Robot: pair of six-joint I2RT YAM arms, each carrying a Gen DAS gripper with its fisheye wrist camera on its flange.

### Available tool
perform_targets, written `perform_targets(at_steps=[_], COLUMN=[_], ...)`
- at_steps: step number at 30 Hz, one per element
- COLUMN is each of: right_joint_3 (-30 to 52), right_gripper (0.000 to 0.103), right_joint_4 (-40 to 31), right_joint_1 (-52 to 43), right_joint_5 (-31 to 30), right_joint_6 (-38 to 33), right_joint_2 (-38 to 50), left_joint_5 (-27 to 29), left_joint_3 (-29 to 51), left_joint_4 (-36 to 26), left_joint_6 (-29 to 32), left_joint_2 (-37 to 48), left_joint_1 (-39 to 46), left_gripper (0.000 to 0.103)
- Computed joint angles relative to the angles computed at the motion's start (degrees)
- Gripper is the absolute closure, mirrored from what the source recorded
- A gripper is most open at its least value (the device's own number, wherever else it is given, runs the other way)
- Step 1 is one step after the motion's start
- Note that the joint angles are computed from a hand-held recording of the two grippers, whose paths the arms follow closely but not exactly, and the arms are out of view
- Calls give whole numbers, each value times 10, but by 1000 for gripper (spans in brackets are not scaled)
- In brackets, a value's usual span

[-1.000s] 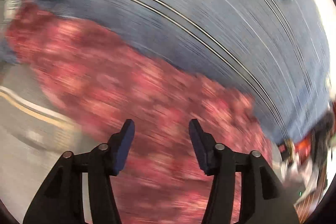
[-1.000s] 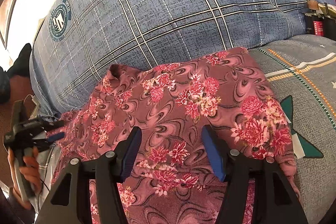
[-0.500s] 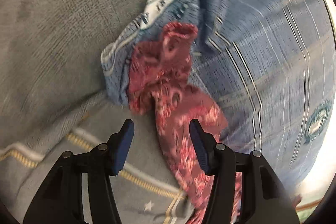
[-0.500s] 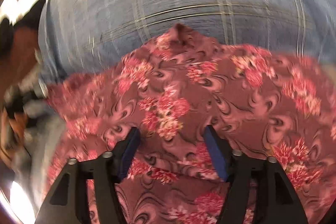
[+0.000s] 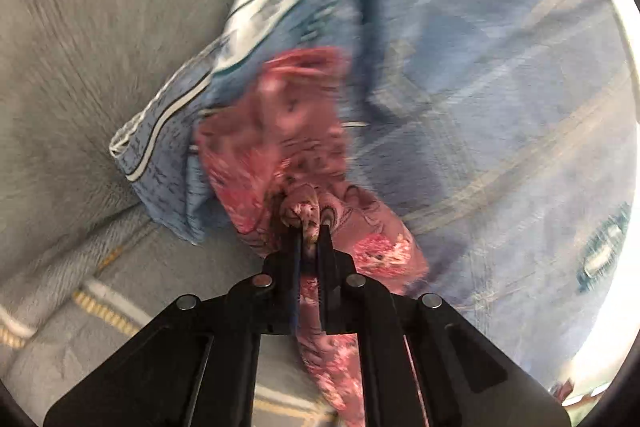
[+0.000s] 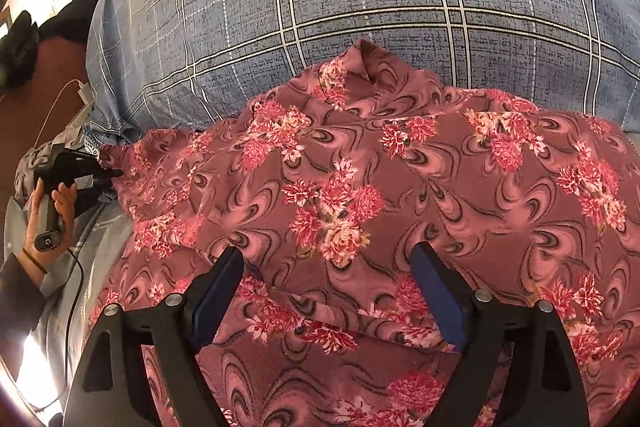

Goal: Fold small clothes
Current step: 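Fold the held edge over the shirt with the left gripper and release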

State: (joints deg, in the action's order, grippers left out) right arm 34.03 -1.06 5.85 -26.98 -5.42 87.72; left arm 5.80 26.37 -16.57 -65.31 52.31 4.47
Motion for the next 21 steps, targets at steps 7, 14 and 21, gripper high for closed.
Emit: perform_targets(at_steps=[7, 14, 21], right_joint_3=[7, 21, 41], right_gripper=[15, 15, 19], right_joint_4=[-19, -39, -122], right_joint_1=[-43, -66, -124], right_joint_5=[-46, -78, -71], right_joint_6=[-21, -28, -54], right_joint_2=[4, 10, -52], left_joint_5=[-155, -300, -277], left_joint_3=[109, 268, 396], left_joint_4=[-153, -146, -156], left_joint_6=[-20, -62, -98], left_joint_2=[-85, 118, 307], left_joint_1=[-202, -443, -550], left_gripper=[99, 99, 99])
